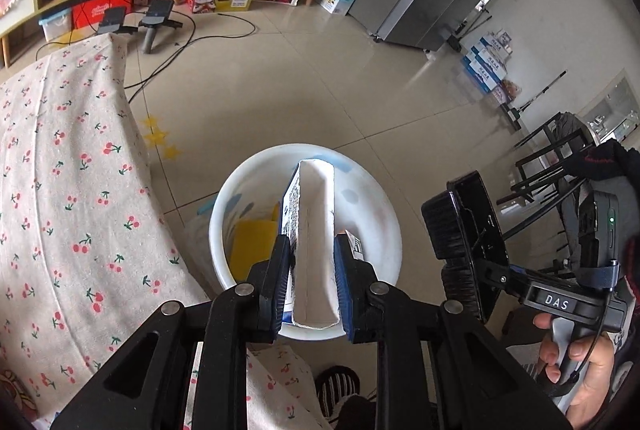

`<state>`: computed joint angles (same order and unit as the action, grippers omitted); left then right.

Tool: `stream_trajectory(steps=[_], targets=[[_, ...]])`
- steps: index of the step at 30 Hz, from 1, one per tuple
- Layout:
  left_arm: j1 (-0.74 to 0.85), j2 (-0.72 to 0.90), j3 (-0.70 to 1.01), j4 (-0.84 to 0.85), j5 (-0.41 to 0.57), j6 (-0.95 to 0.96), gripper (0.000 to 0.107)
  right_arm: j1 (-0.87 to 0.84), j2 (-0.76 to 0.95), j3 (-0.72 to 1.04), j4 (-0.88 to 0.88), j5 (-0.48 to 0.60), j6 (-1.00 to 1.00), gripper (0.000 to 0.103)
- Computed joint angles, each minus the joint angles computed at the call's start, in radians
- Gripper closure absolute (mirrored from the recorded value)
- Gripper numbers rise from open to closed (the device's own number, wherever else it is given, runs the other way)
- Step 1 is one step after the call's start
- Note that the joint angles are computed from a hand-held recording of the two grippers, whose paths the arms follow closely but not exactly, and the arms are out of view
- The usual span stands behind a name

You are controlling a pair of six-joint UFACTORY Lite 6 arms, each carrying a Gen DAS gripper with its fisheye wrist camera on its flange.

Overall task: Collect trash
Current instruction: 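Carry both items to the bin and open both tools to drop them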

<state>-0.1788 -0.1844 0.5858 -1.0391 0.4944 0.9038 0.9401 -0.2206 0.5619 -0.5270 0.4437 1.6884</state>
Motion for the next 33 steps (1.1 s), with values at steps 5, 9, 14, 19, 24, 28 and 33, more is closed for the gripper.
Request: stream_trajectory(steps=[5, 9, 14, 19, 24, 28, 33], targets=[[-0.011, 0.022, 0.017, 0.134, -0.038, -0.109, 0.041, -0.005, 0.002, -0.005, 0.0, -0.006, 0.003, 0.039], [0.016, -0.06, -0.013, 0.241, -0.034, -0.165, 0.031, -0.01, 0.055, 0.038, 0.001, -0.013, -0.012, 0.038], [0.132, -0.195, -0.053, 0.35, 0.073, -0.188, 0.022, -0.01, 0.121, 0.096, 0.01, -0.022, -0.032, 0.038], [0.334, -0.374, -0.104, 0.425, 0.228, -0.093, 0.02, -0.012, 0.228, 0.188, 0.032, -0.027, -0.07, 0.038], [0.663, -0.462, -0.107, 0.406, 0.459, 0.134, 0.02, -0.022, 0.328, 0.277, 0.068, -0.038, -0.096, 0.036], [0.931, -0.462, -0.082, 0.406, 0.617, 0.33, 0.02, -0.018, 0.384, 0.331, 0.043, -0.042, -0.06, 0.036], [1.201, -0.389, 0.0, 0.407, 0.755, 0.538, 0.02, 0.0, 0.42, 0.381, 0.005, -0.02, -0.018, 0.017]])
